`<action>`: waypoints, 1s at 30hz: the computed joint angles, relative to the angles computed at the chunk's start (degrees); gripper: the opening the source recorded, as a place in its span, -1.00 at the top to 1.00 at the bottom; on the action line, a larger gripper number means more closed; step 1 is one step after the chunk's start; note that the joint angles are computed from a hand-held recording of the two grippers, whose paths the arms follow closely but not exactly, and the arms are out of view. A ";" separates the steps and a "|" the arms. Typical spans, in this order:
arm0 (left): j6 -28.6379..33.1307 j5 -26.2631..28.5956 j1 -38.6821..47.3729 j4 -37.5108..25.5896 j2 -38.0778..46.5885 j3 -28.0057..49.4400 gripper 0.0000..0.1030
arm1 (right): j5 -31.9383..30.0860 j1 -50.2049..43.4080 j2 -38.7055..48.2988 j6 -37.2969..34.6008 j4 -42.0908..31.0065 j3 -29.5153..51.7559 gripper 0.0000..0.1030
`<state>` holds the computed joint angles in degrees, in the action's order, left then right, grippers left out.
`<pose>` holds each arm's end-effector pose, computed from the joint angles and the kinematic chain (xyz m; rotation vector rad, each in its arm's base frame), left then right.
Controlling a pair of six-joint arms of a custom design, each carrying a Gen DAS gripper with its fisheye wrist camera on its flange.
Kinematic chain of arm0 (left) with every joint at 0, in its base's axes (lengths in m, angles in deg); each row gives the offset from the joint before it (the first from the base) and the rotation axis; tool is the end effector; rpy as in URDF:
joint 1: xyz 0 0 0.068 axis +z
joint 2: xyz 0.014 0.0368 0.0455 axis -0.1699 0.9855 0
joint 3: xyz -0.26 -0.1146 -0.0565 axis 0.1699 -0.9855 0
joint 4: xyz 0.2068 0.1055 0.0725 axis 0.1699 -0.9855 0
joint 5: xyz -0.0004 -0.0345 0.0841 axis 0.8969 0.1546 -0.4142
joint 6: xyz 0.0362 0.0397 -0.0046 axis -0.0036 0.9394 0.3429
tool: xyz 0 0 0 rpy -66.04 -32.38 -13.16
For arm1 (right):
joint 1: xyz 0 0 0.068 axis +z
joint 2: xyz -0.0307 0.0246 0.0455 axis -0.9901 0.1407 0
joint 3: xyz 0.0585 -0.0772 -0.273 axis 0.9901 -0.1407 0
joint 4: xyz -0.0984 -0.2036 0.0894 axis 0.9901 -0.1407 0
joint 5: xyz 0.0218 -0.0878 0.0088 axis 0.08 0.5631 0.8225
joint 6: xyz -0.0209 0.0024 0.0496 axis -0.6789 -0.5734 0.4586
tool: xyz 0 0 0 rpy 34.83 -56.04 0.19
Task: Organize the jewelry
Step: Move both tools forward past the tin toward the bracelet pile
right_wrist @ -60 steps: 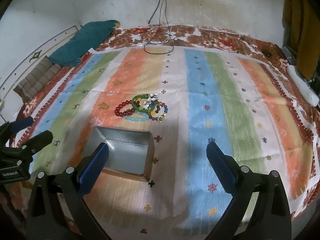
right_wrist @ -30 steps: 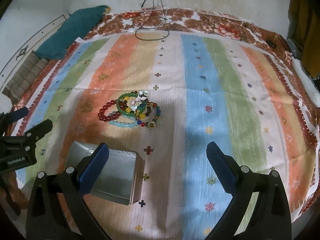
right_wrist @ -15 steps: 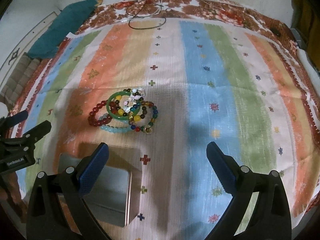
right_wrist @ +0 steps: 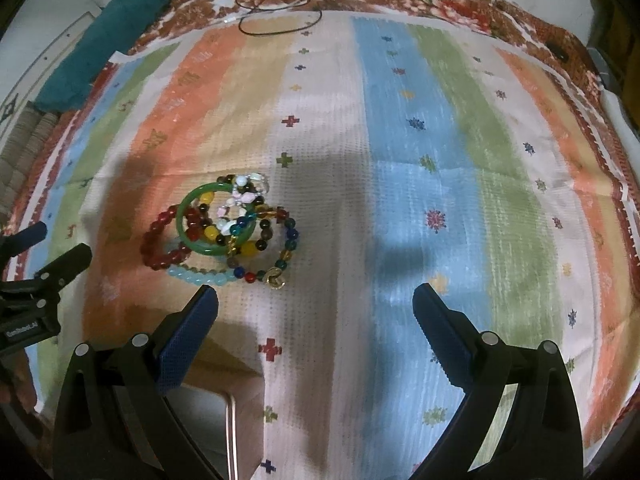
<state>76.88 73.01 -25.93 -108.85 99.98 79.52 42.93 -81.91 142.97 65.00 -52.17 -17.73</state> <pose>0.2811 -0.0847 0.2871 0.7686 2.5693 -0.1216 0.1847 -0.0042 0.2583 0.5461 2.6796 -0.0542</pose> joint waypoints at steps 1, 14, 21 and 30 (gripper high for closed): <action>-0.07 0.07 0.01 0.13 0.50 0.20 -0.89 | -0.11 -0.23 0.56 -0.17 0.49 0.01 -0.92; 0.41 -1.43 -1.69 2.65 7.69 1.68 -0.89 | -0.29 -2.12 10.14 -2.36 6.56 -0.01 -0.92; 0.02 -1.17 -1.87 3.01 11.29 3.27 -0.85 | -0.31 -4.01 14.72 -2.92 8.68 0.49 -0.92; 0.45 -2.65 -2.98 3.64 15.65 4.02 -0.57 | -0.15 -3.41 18.97 -3.03 10.41 2.04 -0.90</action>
<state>77.33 70.36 -28.91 -105.21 115.63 83.54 42.77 -85.32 161.94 61.97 -41.77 -15.69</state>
